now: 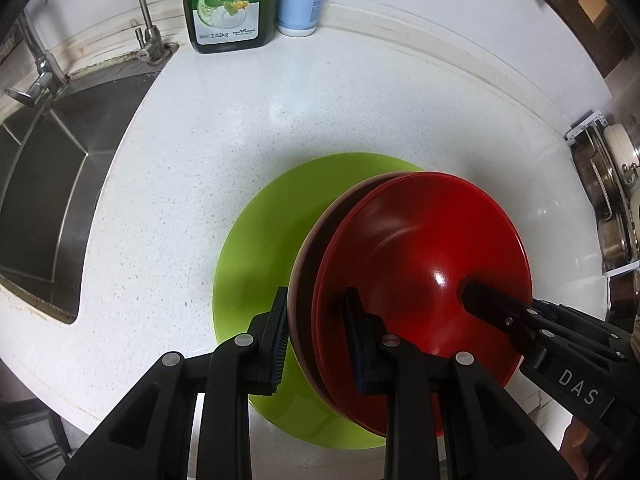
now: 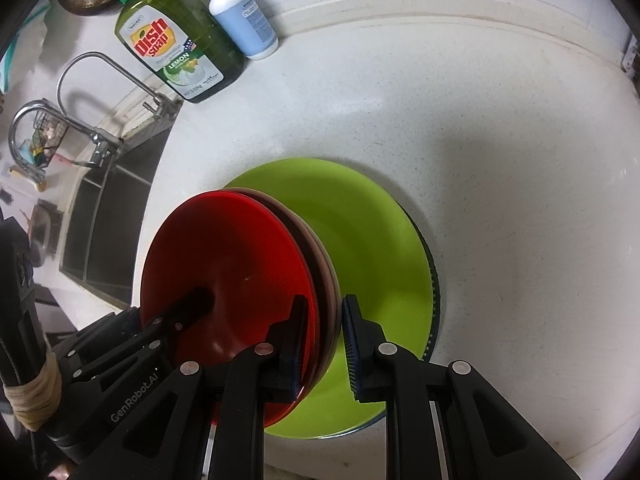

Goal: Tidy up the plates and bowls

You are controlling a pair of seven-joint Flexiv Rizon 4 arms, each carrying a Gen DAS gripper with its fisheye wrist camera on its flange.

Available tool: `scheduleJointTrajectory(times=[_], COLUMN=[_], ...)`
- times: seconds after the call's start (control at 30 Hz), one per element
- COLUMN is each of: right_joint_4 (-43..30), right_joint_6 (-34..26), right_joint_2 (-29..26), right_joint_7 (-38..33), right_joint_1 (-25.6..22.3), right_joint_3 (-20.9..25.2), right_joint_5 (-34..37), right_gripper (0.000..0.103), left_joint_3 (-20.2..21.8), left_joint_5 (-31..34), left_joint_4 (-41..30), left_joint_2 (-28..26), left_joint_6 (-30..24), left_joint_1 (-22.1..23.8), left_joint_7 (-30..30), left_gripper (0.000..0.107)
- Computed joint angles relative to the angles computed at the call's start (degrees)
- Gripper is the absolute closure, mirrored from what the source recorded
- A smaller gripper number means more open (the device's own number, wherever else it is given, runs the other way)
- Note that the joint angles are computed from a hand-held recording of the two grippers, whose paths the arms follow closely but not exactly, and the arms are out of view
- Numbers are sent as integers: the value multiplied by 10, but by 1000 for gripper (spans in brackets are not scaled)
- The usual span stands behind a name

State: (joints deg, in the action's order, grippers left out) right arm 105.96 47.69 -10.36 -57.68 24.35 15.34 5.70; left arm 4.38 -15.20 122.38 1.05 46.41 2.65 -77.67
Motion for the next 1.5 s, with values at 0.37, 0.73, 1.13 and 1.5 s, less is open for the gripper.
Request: scheduleJointTrajectory(times=[0.37,0.73,1.13,1.5], right_joint_4=[11,107,240,320], right_joint_6=[22,114,145,46], right_joint_2=[1,55,182,326], right_joint_7=[4,191,510,598], right_joint_1=[6,29,-37,-38], right_joint_3=[-2,-26,6,96], right_joint_5=[-23,-240,-595,-630], right_gripper=[80,51,21,14], left_joint_3=[2,11,37,57], left_joint_5=[-26,-89,-149,-71], left_joint_4=[6,71,203,302], left_joint_2=[2,60,177,368], left_joint_6=[-1,145,352,347], left_joint_1=[2,-19,-97,-108], left_joint_7=[64,183,258,223], left_gripper=[77,42,19,8])
